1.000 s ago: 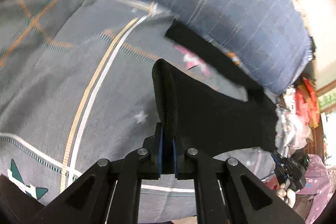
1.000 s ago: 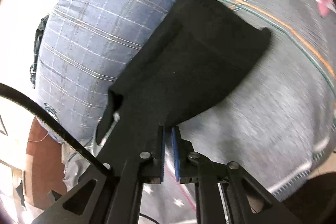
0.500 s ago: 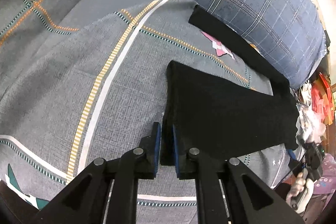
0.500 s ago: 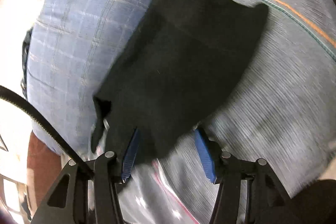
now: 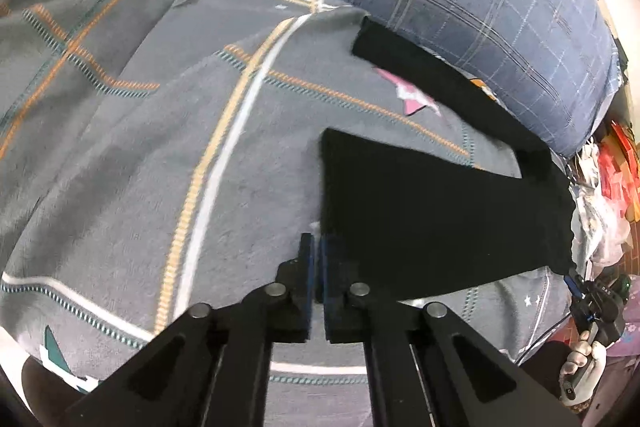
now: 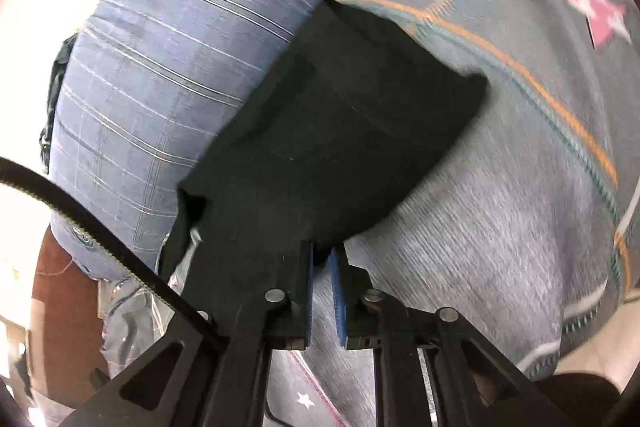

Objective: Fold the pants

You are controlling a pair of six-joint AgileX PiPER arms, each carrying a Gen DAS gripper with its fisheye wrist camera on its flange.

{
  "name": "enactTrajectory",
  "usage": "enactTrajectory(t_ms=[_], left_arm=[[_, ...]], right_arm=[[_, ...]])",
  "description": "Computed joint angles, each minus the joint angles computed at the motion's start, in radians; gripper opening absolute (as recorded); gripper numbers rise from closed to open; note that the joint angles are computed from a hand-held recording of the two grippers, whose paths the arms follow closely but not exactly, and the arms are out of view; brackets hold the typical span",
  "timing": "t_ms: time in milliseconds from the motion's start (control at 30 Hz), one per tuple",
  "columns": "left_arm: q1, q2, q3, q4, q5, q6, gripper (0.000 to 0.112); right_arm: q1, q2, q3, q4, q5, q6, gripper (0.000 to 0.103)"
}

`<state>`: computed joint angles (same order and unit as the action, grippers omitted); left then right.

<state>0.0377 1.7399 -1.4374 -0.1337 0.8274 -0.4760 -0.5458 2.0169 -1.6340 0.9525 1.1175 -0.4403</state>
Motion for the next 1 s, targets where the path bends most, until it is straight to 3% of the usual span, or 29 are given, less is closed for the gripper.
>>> enactTrajectory(t_ms=[67,133,233,300,367,400,433,500,567,667,733,800,867,1000], left_arm=[[0.02,-0.039,0.039,-0.003,-0.008,0.01,0.002],[0.028,-0.077,0.053,0.032,-0.011,-0.011,0.002],[0.028,-0.127,0.028,0.121,0.008,-0.057,0.002],[0.025,-0.154,0.004,0.16,0.02,-0.052,0.003],[0.031,-0.155,-0.027,0.178,0.032,-0.029,0.009],[0.034,-0.153,-0.044,0.185,0.041,-0.019,0.015],[0.039,-0.15,-0.057,0.189,0.046,-0.011,0.02],[0.048,-0.134,-0.088,0.194,0.055,-0.002,0.023],[0.056,-0.116,-0.11,0.19,0.063,0.01,0.024],[0.05,-0.095,-0.132,0.192,0.054,-0.006,0.029],[0.056,-0.075,-0.15,0.169,0.044,-0.015,0.033],[0.074,-0.038,-0.193,0.119,0.044,0.003,0.035],[0.076,0.018,-0.266,0.109,0.07,-0.009,0.04],[0.071,0.215,-0.562,0.131,0.204,-0.017,0.041]], right_arm=[[0.0,-0.021,0.018,0.007,-0.013,-0.019,0.013],[0.003,-0.071,0.054,0.002,-0.044,-0.063,0.026],[0.049,-0.181,0.093,-0.065,-0.126,-0.109,0.034],[0.101,-0.287,0.149,-0.151,-0.236,-0.118,0.039],[0.183,-0.424,0.252,-0.31,-0.43,-0.072,0.066],[0.203,-0.466,0.294,-0.359,-0.499,-0.063,0.09],[0.24,-0.503,0.333,-0.429,-0.582,-0.022,0.103],[0.271,-0.507,0.353,-0.468,-0.652,-0.005,0.103],[0.273,-0.433,0.273,-0.462,-0.59,0.017,0.103],[0.229,-0.298,0.103,-0.325,-0.358,0.001,0.102],[0.207,-0.251,0.049,-0.257,-0.286,-0.057,0.102],[0.216,-0.19,-0.053,-0.287,-0.223,-0.043,0.1],[0.224,-0.113,-0.185,-0.313,-0.139,-0.013,0.095],[0.222,0.082,-0.546,-0.359,0.055,0.049,0.09]])
